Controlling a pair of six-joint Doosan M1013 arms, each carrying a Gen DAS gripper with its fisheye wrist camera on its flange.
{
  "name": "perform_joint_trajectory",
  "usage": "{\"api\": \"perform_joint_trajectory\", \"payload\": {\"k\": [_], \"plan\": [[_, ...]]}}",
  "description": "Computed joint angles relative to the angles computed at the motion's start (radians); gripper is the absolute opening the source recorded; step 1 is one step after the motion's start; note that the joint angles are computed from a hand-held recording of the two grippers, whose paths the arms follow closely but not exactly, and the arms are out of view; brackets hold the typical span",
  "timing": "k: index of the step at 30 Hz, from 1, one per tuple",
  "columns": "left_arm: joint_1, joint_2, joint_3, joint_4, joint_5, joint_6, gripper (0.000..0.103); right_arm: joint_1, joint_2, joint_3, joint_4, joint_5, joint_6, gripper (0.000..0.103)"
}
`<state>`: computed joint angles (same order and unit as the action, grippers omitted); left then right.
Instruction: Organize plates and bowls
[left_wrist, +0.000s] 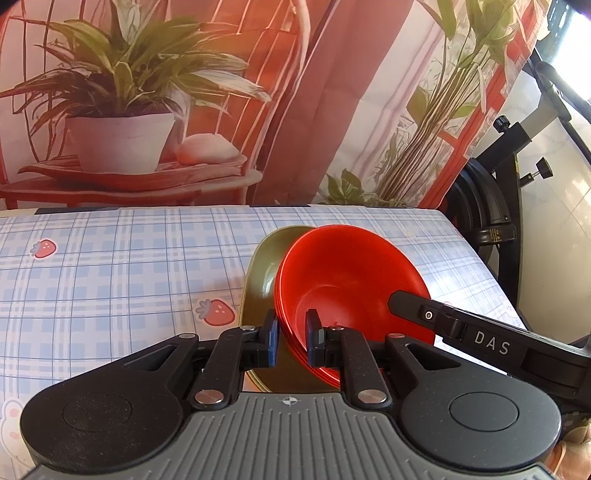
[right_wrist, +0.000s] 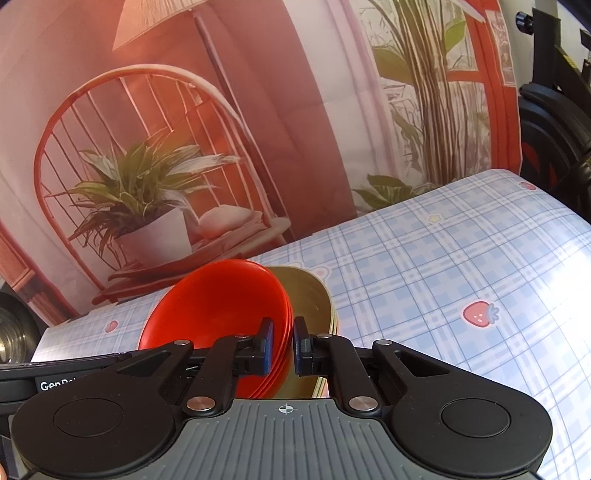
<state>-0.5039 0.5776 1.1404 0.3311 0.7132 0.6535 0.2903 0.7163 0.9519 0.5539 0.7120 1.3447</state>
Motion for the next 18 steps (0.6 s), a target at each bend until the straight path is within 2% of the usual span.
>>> {"api": "perform_joint_trajectory", "payload": {"k": [3,6,10,13,18], "plan": [[-0.003,0.003,-0.007,0.01,0.011,0.009,0.016,0.001,0.001,-0.002,-0.011,0.002,-0.001,0.01],[-0.006,0.005,-0.016,0.027,0.036,0.021,0.017,0.007,-0.001,-0.005,-0.05,0.0,0.005,0.019],[-0.014,0.0,-0.022,0.071,0.068,0.017,0.02,0.004,-0.014,0.008,-0.025,-0.011,-0.02,0.025],[-0.013,-0.014,-0.011,0.065,0.063,0.018,0.022,0.005,-0.03,0.019,-0.043,-0.02,-0.021,0.026],[-0.032,-0.046,0.012,0.15,0.08,-0.036,0.022,0.007,-0.069,0.06,-0.057,-0.05,-0.042,0.027]]}}
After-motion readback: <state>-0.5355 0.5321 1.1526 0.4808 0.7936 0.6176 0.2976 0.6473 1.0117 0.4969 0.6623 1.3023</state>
